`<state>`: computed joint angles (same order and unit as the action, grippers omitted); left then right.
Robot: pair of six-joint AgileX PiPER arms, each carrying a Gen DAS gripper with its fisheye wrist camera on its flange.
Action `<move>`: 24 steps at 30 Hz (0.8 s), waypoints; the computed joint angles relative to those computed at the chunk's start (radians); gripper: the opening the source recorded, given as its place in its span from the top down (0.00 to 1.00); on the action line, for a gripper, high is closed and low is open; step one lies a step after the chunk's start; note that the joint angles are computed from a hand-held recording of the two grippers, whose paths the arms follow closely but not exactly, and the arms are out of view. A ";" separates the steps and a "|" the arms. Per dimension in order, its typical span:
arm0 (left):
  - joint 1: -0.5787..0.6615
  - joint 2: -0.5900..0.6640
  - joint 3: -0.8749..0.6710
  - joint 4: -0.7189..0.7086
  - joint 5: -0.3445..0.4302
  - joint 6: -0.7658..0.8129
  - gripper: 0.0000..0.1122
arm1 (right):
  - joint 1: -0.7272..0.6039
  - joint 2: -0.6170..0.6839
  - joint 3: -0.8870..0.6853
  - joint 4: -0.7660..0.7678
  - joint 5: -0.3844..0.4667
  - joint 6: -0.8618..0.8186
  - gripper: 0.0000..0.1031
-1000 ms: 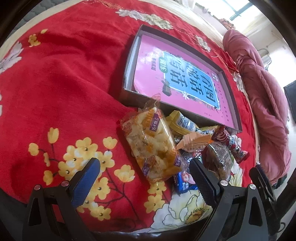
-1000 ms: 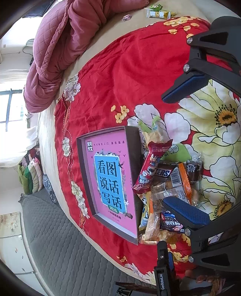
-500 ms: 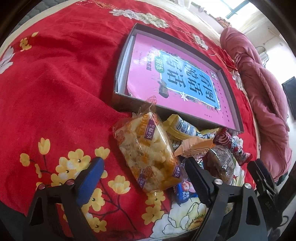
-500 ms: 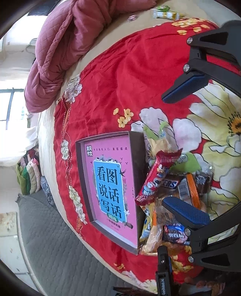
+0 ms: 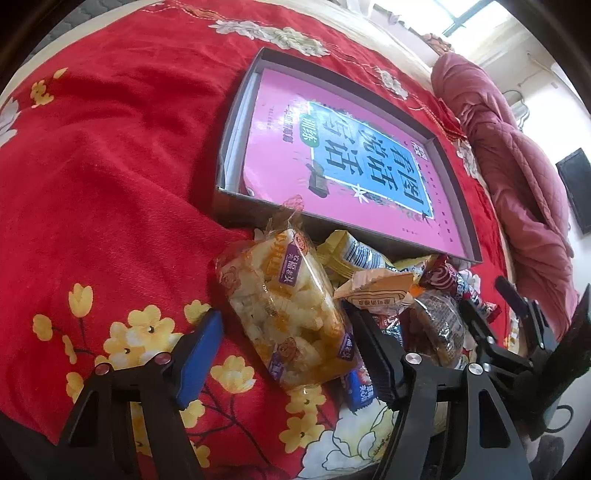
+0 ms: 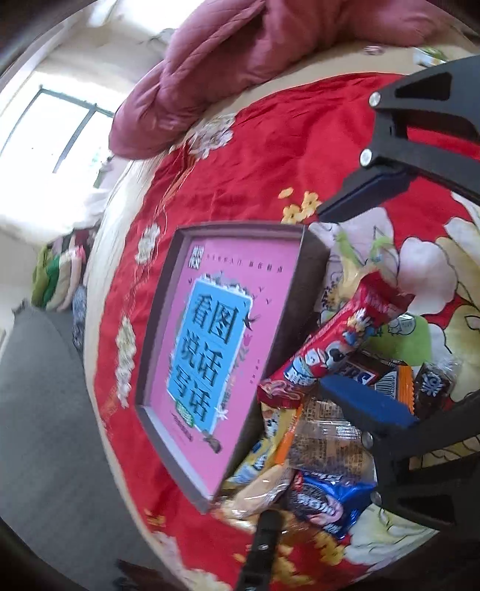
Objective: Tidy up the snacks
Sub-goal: 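Grasp the red sausage stick with the right gripper while the left gripper grasps the puffed-snack bag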
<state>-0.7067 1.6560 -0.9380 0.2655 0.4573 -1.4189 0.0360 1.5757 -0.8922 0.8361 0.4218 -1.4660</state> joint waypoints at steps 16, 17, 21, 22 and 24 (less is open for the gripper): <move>0.016 0.004 0.012 -0.027 -0.055 0.030 0.44 | -0.103 0.135 -0.150 0.011 0.357 0.062 0.64; 0.016 0.004 0.012 -0.028 -0.057 0.032 0.45 | -0.109 0.136 -0.150 0.017 0.371 0.061 0.65; 0.022 -0.009 0.035 -0.025 -0.087 0.021 0.46 | -0.138 0.130 -0.142 0.040 0.411 0.047 0.70; 0.019 -0.013 0.037 -0.015 -0.086 0.010 0.46 | -0.145 0.128 -0.141 0.045 0.424 0.046 0.71; 0.010 -0.022 0.042 0.015 -0.081 -0.016 0.47 | -0.152 0.123 -0.138 0.050 0.436 0.048 0.72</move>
<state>-0.6963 1.6336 -0.8961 0.2804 0.3767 -1.4352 -0.1158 1.6986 -1.0300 0.8858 0.8580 -1.4185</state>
